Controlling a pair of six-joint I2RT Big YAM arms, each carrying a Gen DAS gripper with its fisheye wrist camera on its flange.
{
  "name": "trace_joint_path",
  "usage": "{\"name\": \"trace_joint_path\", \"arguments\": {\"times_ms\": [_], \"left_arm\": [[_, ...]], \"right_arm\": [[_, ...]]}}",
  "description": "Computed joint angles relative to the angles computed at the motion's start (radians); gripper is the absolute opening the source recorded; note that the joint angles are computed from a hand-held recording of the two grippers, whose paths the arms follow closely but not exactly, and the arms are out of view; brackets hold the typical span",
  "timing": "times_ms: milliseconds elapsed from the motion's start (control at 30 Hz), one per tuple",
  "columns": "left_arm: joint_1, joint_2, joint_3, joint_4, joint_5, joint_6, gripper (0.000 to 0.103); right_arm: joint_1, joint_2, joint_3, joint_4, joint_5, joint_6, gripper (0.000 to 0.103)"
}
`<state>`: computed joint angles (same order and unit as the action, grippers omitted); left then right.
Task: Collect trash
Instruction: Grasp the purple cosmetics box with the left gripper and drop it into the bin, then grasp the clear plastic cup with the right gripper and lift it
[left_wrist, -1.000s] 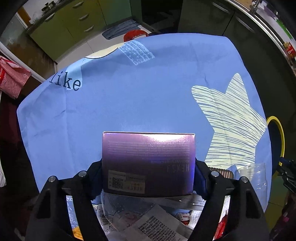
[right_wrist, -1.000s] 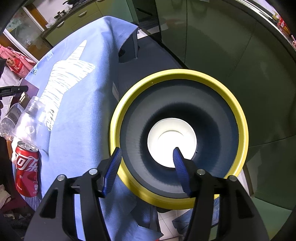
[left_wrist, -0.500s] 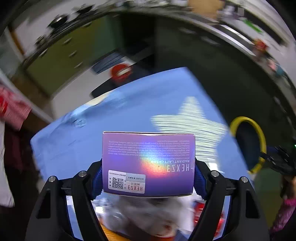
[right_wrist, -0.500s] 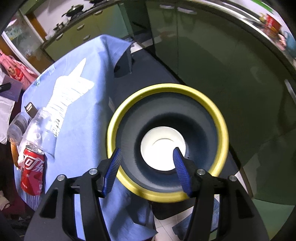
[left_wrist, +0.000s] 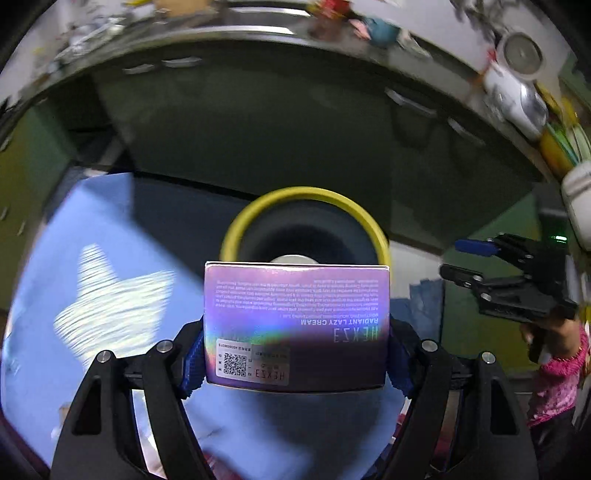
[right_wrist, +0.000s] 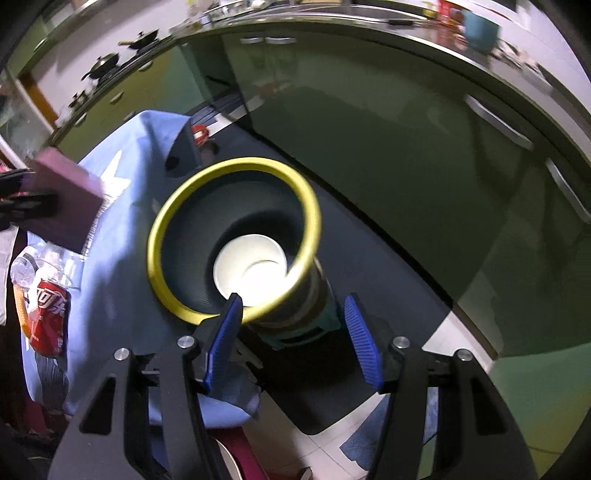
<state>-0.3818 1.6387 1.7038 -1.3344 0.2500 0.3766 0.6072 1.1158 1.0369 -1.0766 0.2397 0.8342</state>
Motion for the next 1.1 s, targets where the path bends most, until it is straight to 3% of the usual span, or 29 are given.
{"name": "trace_joint_path", "arguments": {"times_ms": [167, 367, 500, 633, 733, 900, 1033, 1100], "left_arm": [[-0.082, 0.128, 0.039, 0.030, -0.061, -0.052, 0.076], [-0.105, 0.220, 0.081, 0.035, -0.105, -0.101, 0.081], [-0.090, 0.183, 0.068, 0.059, -0.076, -0.097, 0.085], [-0.049, 0.065, 0.001, 0.101, -0.021, -0.076, 0.087], [0.006, -0.048, -0.068, 0.170, 0.023, -0.056, 0.089], [0.175, -0.245, -0.179, 0.241, 0.108, -0.021, 0.093], [0.362, -0.371, -0.261, 0.340, 0.138, -0.006, 0.097], [0.484, -0.425, -0.308, 0.425, 0.130, -0.003, 0.098]], "right_arm": [[-0.004, -0.078, -0.068, -0.011, 0.007, 0.038, 0.055], [-0.019, -0.118, -0.111, -0.009, -0.003, 0.052, 0.058], [-0.013, -0.105, -0.102, -0.001, -0.003, 0.046, 0.058], [0.010, -0.080, -0.080, 0.002, 0.003, 0.044, 0.058], [0.029, -0.052, -0.055, 0.001, 0.003, 0.040, 0.058], [0.067, 0.026, 0.019, -0.004, 0.003, 0.015, 0.058], [0.105, 0.127, 0.121, 0.000, -0.012, -0.029, 0.058], [0.123, 0.186, 0.183, 0.002, -0.026, -0.066, 0.058]]}}
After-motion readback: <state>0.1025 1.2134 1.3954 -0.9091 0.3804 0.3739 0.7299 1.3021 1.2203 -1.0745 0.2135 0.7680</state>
